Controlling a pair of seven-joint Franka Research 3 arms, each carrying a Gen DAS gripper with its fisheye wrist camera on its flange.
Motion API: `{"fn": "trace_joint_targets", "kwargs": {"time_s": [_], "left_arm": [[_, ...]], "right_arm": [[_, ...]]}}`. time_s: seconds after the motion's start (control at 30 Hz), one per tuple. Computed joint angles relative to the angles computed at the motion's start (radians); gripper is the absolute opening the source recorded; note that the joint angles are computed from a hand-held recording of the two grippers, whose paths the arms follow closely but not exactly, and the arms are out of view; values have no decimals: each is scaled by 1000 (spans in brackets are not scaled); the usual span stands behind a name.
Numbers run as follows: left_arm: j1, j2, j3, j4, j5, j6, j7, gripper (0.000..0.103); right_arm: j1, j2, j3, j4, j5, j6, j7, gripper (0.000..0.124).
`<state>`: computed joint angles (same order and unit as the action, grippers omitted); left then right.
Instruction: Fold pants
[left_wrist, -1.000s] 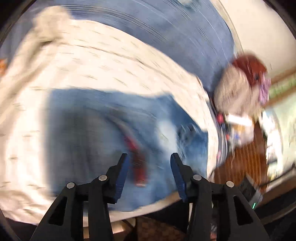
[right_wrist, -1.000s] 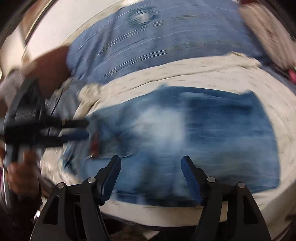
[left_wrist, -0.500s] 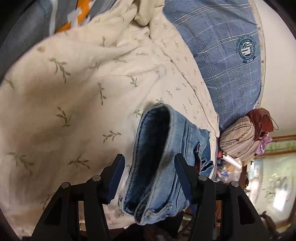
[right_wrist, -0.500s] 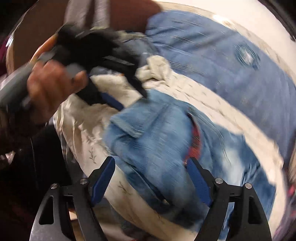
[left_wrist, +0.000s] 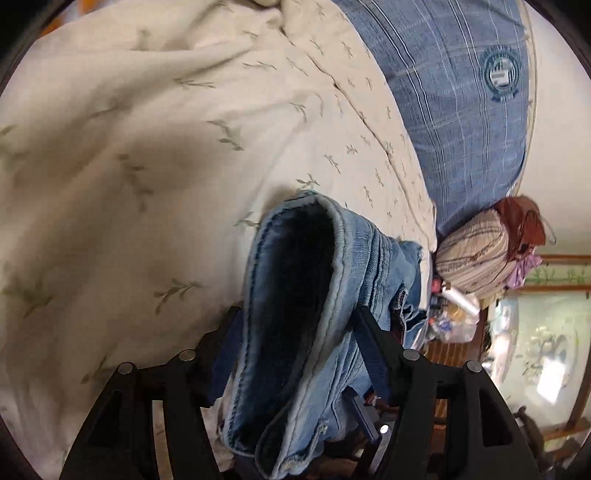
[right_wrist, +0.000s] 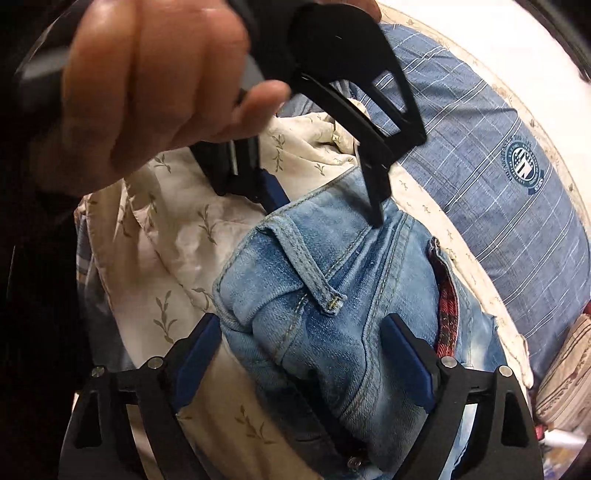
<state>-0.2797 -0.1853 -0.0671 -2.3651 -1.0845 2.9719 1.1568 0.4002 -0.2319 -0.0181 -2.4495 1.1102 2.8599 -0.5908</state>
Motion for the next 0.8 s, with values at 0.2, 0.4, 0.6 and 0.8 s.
{"fn": "trace_joint_targets", "kwargs": {"time_s": [0.2,0.4,0.6,0.8], "left_arm": [[35,51,27,105,-18,-158,141,19],[115,89,-43,197,296,-191,-35,13],[135,140,-75,323,531,-236,-186,14],[131,279,-116,594,796,-366,-308,16]], "right_arm": [[-23,13,10,26,-30,-44,64,68],[-94,-22,-22,88,-178,-253,305,41],[-132,-56,-68,123,-143,-368,351,37],[-192,-55,-119,187,-75,-467,422,36]]}}
